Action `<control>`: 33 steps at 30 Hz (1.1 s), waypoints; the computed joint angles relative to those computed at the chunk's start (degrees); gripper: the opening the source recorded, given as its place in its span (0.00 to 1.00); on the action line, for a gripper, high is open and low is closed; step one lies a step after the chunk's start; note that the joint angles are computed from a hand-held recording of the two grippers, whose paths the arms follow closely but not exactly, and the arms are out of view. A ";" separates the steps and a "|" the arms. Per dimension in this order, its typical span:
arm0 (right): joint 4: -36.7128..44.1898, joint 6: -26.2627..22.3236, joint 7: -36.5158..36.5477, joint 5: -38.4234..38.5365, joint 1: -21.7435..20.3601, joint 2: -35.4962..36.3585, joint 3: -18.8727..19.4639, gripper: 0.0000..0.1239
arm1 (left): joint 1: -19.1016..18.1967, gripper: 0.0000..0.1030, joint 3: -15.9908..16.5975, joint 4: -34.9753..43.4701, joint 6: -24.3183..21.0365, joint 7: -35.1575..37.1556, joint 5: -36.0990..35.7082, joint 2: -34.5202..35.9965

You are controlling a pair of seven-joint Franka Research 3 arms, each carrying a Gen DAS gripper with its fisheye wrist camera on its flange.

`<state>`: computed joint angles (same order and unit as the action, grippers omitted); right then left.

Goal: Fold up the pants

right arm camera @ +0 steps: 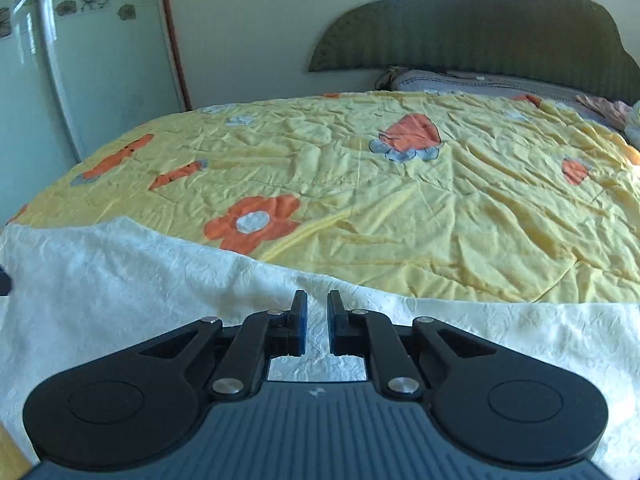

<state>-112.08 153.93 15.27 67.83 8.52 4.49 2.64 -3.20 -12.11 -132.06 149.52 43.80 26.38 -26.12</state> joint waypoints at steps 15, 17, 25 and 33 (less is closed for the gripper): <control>2.51 -2.03 2.72 -11.30 -3.85 1.89 0.38 0.10 | -4.96 0.59 -0.74 10.77 3.40 3.73 3.89 15.90; -0.22 -1.97 2.81 -10.21 -4.50 -0.07 -0.97 0.11 | -5.49 0.61 -1.17 10.47 4.13 4.53 4.39 16.23; -5.54 10.78 2.80 5.34 -7.46 -3.45 -3.46 0.18 | -7.43 0.61 -0.73 10.51 6.30 7.93 1.51 17.98; -15.26 18.51 3.46 4.71 -6.85 -9.29 -6.64 0.45 | -9.70 0.63 -1.18 10.90 7.84 13.62 -3.55 19.74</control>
<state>-127.34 172.44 18.73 72.54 1.67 -4.80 -4.00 -12.90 -13.29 -121.15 157.36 57.42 22.83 -6.38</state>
